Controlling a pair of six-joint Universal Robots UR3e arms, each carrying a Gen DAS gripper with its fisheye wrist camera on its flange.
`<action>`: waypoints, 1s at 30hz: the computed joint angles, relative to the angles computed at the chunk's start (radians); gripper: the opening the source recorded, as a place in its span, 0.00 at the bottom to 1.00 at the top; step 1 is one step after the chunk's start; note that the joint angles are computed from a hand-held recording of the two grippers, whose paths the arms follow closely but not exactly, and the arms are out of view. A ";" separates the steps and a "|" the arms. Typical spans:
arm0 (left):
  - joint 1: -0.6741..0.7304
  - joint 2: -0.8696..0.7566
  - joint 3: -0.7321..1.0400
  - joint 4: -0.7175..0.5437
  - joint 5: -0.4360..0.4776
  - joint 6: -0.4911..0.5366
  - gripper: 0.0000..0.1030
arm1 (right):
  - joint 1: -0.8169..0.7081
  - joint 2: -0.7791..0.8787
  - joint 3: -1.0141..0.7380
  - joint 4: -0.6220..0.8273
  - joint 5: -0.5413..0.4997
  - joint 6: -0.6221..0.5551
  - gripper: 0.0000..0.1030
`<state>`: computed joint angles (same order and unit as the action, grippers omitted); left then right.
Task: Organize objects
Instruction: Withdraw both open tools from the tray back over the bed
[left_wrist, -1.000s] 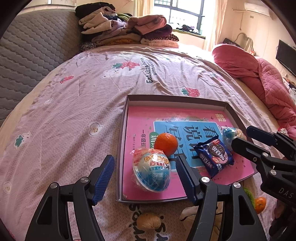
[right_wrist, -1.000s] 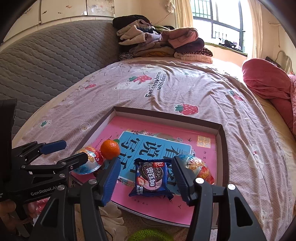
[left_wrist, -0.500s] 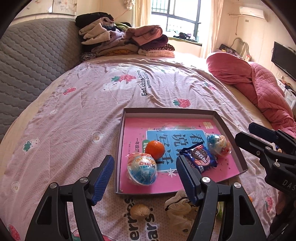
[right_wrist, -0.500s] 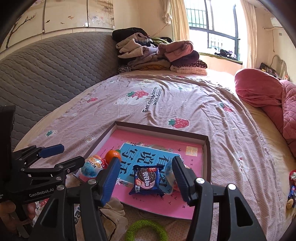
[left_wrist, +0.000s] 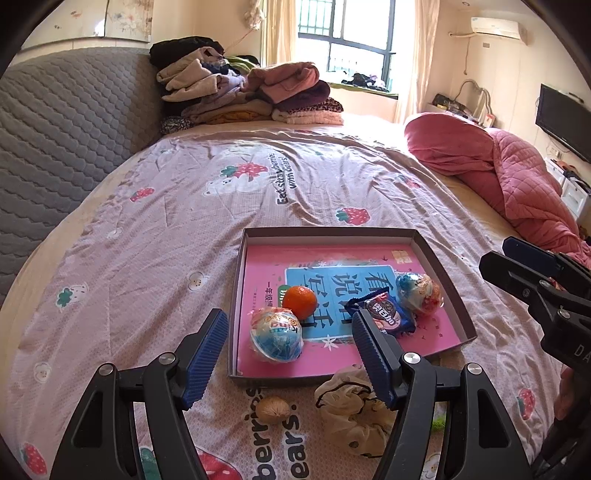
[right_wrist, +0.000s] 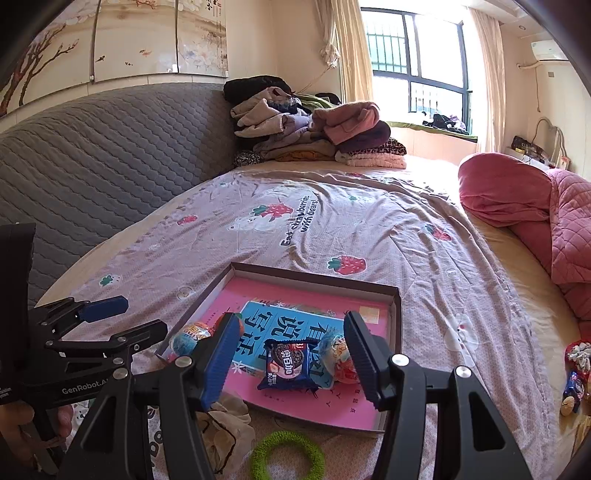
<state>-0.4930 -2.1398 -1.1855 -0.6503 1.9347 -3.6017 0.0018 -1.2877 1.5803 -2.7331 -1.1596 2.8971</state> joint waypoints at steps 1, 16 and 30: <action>-0.003 0.003 0.001 -0.006 0.003 -0.001 0.69 | -0.002 -0.009 0.009 -0.002 0.002 -0.002 0.57; -0.035 0.118 -0.128 0.015 0.047 -0.019 0.69 | 0.002 -0.111 0.110 -0.041 0.038 -0.021 0.57; -0.047 0.184 -0.232 0.063 0.046 -0.041 0.69 | -0.020 -0.234 0.257 -0.069 0.050 -0.040 0.57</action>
<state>-0.5402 -1.9562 -1.4175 -0.5869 1.9807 -3.6424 -0.0181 -1.5212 1.8375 -2.8024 -1.1099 2.8569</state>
